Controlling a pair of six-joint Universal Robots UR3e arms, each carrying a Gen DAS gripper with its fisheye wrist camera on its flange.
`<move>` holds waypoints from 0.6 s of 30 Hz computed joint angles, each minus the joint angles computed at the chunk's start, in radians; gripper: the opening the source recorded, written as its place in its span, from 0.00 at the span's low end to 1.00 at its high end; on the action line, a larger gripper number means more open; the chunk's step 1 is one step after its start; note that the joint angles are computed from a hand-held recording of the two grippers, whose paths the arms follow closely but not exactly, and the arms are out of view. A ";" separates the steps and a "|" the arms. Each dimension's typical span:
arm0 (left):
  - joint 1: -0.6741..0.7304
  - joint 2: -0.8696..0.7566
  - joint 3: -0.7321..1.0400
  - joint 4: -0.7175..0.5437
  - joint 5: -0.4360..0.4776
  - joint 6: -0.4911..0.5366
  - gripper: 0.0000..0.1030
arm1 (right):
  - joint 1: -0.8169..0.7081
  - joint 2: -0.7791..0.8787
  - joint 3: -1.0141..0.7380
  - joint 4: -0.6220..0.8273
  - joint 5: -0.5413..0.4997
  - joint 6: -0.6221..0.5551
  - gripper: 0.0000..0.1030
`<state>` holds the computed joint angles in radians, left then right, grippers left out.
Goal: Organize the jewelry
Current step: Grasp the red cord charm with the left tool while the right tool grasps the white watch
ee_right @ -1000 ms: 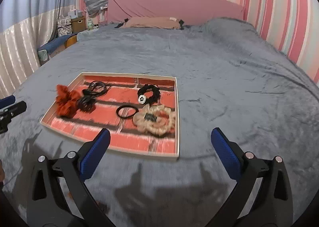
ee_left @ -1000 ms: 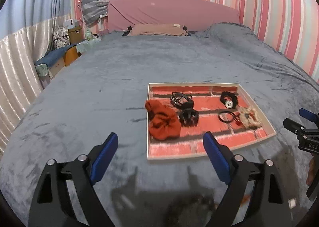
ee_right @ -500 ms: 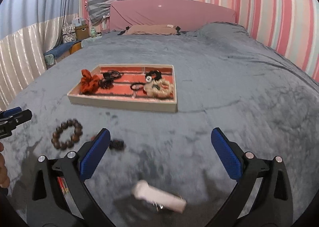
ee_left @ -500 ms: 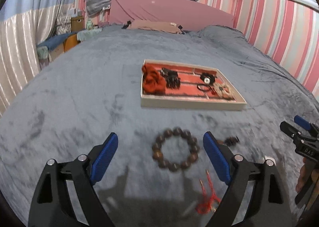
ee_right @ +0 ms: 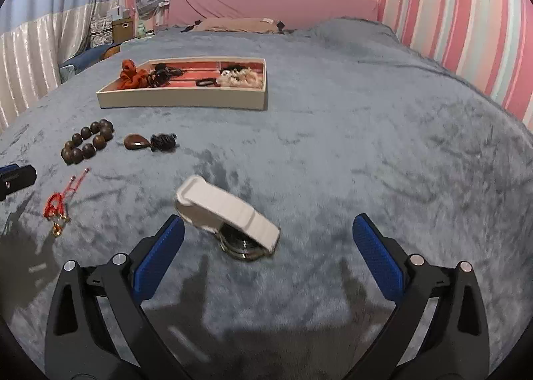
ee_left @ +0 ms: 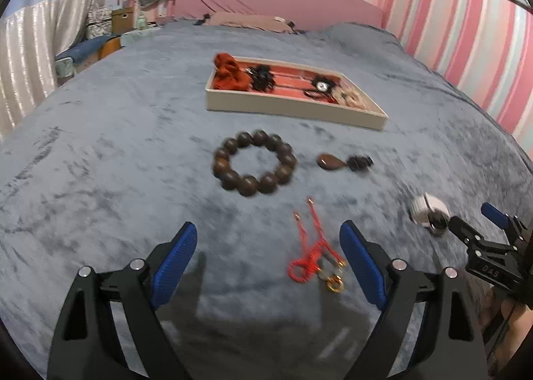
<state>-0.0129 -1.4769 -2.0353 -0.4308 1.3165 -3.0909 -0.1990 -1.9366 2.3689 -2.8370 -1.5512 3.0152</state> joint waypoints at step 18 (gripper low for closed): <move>-0.064 -0.138 0.016 0.072 0.013 0.021 0.83 | -0.016 0.131 -0.033 -0.039 0.010 0.032 0.95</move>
